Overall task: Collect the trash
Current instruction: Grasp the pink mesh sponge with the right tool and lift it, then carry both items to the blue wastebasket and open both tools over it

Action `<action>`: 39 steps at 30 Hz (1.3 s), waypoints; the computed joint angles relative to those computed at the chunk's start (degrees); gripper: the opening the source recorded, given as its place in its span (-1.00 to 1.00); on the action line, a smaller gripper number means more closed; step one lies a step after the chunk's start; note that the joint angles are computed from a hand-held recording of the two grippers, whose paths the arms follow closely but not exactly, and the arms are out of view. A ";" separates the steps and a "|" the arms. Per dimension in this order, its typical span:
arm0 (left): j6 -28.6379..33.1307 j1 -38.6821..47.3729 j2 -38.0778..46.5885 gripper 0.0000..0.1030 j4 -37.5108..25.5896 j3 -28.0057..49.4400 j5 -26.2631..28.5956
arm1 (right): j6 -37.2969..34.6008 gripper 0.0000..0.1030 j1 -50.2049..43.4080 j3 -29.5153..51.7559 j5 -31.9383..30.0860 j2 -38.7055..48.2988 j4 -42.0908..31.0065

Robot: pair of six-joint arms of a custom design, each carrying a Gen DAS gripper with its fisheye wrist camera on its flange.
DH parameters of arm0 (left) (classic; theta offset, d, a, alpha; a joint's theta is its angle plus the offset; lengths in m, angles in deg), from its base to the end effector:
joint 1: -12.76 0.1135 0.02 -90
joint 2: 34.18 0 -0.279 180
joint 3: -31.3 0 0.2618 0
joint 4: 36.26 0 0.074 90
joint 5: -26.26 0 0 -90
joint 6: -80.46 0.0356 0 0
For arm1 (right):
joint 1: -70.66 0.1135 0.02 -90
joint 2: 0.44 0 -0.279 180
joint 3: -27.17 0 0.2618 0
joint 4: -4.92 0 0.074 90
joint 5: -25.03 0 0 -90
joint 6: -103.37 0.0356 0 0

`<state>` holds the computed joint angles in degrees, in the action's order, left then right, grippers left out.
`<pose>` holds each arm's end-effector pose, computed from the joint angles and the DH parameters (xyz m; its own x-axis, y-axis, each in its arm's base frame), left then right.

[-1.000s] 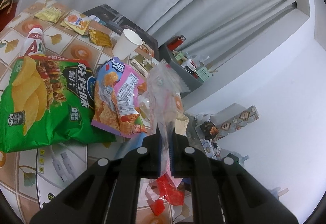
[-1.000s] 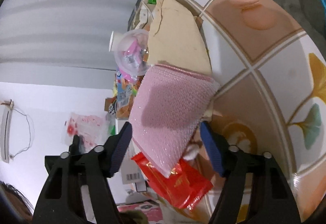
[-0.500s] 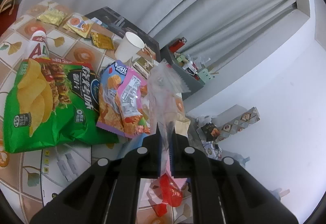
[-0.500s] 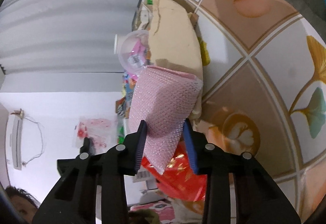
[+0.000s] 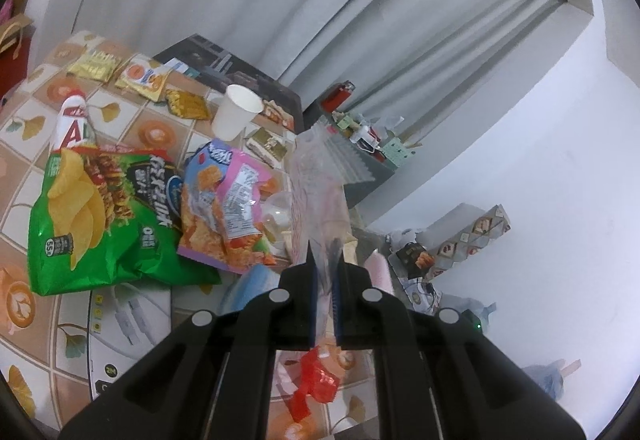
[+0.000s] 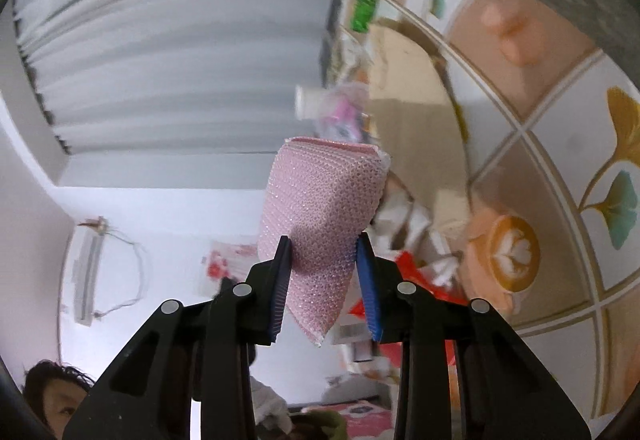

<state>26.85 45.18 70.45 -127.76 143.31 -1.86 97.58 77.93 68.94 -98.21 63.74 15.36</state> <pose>0.3202 0.1662 0.3268 -0.7806 -0.1645 -0.6030 0.3562 0.6757 -0.6455 0.2376 0.0500 0.2433 -0.6553 0.7553 0.0144 0.1403 0.1030 0.9847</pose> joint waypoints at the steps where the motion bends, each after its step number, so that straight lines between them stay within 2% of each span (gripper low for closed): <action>1: 0.65 -0.29 -0.70 -0.89 -0.96 0.20 0.11 | 0.27 -0.42 -1.30 -0.69 -0.87 -0.84 1.25; 3: 1.86 -1.21 -1.64 -0.89 -2.83 0.73 0.33 | 0.65 -0.42 -3.54 -1.92 -1.76 -3.59 1.94; 6: 3.10 -3.80 -3.79 -0.89 -4.94 0.62 0.21 | 0.44 -0.42 -8.01 -4.38 -3.55 -10.39 -0.71; 10: 2.03 -11.12 -6.39 -0.89 -5.41 -0.16 -1.31 | -2.98 -0.42 -19.86 -6.31 -8.04 -23.01 -12.30; 12: 0.02 -16.41 -7.59 -0.89 -4.23 -1.04 -2.79 | -6.78 -0.42 -28.32 -6.22 -11.66 -28.25 -20.52; 14: -3.46 -23.82 -8.76 -0.89 -1.42 -2.28 -5.54 | -14.10 -0.42 -40.81 -4.72 -17.91 -31.55 -31.85; 16: -6.75 -31.27 -9.06 -0.89 1.41 -2.84 -8.81 | -25.51 -0.42 -54.16 -1.99 -24.62 -30.49 -43.56; 18: -10.80 -41.05 -7.99 -0.89 5.11 -2.85 -13.65 | -39.94 -0.42 -64.80 1.29 -26.57 -26.86 -55.62; 20: -14.64 -50.71 -5.57 -0.89 8.59 -2.20 -18.77 | -51.03 -0.42 -73.99 2.31 -27.09 -21.48 -61.52; 21: -16.14 -55.36 -3.41 -0.89 9.73 -1.08 -21.33 | -53.85 -0.42 -76.63 1.91 -25.93 -19.14 -61.68; 24: -19.65 -66.66 4.93 -0.89 11.55 3.76 -27.90 | -55.02 -0.42 -78.91 0.07 -20.94 -13.03 -56.31; 26: -21.89 -72.46 10.67 -0.89 12.99 7.34 -31.95 | -53.39 -0.42 -78.52 -1.69 -17.58 -6.87 -49.07; 29: -23.73 -78.57 20.59 -0.89 12.59 15.86 -35.59 | -48.03 -0.42 -73.81 -3.54 -10.72 3.50 -36.18; 33: -26.33 -83.31 31.78 -0.88 13.59 26.52 -38.57 | -48.40 -0.41 -73.04 0.14 -5.15 16.88 -29.53; 34: -27.61 -84.20 34.56 -0.80 14.62 29.29 -39.57 | -50.49 -0.37 -74.80 1.10 -5.24 18.01 -31.15; 35: -29.16 -85.12 37.79 -0.69 15.40 32.70 -40.51 | -49.60 -0.32 -73.67 2.44 -3.41 22.03 -28.33; 37: -31.04 -86.04 43.24 -0.09 14.96 39.31 -41.56 | -50.27 -0.22 -74.18 5.08 -2.22 27.65 -26.88; 39: -33.50 -87.03 47.44 0.00 15.50 44.03 -43.50 | -49.93 -0.13 -73.06 7.44 1.52 33.36 -24.53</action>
<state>-6.65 -41.85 117.89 -112.26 187.34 -45.37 47.64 4.87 76.37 -96.70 97.10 -9.17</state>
